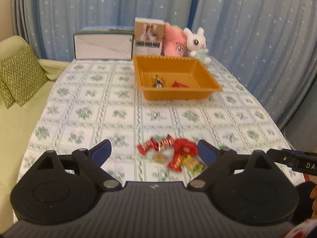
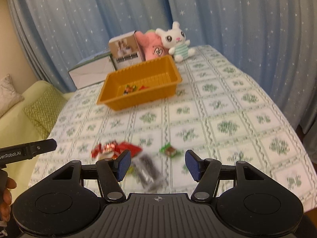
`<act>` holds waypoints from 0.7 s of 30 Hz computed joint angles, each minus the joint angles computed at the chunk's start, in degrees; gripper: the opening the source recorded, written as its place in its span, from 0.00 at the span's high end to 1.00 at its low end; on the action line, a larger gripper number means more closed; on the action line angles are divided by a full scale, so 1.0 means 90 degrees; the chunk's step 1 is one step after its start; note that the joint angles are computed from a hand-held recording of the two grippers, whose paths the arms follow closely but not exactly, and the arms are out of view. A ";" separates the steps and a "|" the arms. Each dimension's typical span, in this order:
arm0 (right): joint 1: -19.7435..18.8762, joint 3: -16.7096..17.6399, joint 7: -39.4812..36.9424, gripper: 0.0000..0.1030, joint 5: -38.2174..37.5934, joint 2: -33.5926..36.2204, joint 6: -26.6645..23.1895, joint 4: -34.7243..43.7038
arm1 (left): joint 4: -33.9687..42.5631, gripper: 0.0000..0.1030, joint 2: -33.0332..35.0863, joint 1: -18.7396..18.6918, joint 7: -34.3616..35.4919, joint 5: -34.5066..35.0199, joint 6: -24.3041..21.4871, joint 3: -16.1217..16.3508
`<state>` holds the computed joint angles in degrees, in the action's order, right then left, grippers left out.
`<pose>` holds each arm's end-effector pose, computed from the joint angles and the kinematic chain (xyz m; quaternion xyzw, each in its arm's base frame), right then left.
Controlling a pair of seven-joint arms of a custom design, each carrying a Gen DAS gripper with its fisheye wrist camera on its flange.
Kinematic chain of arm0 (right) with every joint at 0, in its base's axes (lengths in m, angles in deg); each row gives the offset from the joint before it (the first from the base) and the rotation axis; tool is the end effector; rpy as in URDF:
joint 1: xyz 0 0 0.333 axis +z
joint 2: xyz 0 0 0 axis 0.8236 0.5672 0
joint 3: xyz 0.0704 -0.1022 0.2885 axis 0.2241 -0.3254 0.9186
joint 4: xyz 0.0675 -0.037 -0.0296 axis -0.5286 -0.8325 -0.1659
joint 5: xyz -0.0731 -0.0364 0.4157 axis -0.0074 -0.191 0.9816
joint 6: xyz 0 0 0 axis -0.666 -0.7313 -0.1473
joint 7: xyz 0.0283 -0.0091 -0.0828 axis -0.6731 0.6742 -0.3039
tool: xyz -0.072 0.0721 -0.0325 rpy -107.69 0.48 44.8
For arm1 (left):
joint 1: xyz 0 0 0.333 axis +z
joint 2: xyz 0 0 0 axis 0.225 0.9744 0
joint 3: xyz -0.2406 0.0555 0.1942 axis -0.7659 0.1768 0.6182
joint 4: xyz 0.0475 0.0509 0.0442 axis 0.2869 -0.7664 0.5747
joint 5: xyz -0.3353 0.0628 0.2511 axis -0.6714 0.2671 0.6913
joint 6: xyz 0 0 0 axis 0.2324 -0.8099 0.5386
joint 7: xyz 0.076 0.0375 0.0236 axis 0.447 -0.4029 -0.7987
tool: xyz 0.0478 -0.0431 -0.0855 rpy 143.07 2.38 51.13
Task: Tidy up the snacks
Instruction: 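Move both tools back toward the snack pile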
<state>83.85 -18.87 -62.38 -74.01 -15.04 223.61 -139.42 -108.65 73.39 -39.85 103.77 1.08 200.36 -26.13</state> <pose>0.4653 0.3690 0.3329 -0.5300 0.7393 -0.2028 0.3625 0.5588 -0.3619 0.3392 -0.5493 0.7342 -0.3549 0.1828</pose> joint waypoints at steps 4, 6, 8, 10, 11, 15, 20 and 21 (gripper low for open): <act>0.0026 0.0015 -0.0026 0.41 0.0055 0.0036 0.0048 -0.0064 | -0.0153 0.10 -0.0083 0.0190 -0.0022 0.0105 -0.0118 -0.0264; 0.0032 0.0007 -0.0029 0.41 0.0067 0.0062 0.0075 -0.0070 | -0.0200 0.10 -0.0097 0.0242 -0.0060 0.0190 -0.0122 -0.0335; 0.0034 -0.0004 -0.0096 0.41 0.0099 0.0102 0.0097 -0.0049 | -0.0228 0.10 -0.0105 0.0428 -0.0012 0.0259 -0.0120 -0.0546; 0.0032 -0.0021 -0.0239 0.41 0.0150 0.0160 0.0149 -0.0007 | -0.0193 0.10 -0.0070 0.0516 -0.0009 0.0311 -0.0194 -0.0644; 0.0034 -0.0037 -0.0263 0.41 0.0127 0.0195 0.0194 0.0016 | -0.0166 0.10 -0.0054 0.0579 -0.0018 0.0344 -0.0241 -0.0707; 0.0029 -0.0108 -0.0499 0.41 0.0207 0.0430 0.0402 0.0197 | -0.0044 0.10 0.0038 0.0767 -0.0108 0.0545 -0.0346 -0.0863; 0.0074 -0.0253 -0.1127 0.41 0.0489 0.0870 0.0659 0.0535 | 0.0190 0.10 0.0221 0.1109 -0.0027 0.0718 -0.0442 -0.1181; 0.0094 -0.0294 -0.1246 0.41 0.0551 0.0965 0.0711 0.0611 | 0.0256 0.10 0.0271 0.1173 -0.0024 0.0743 -0.0487 -0.1237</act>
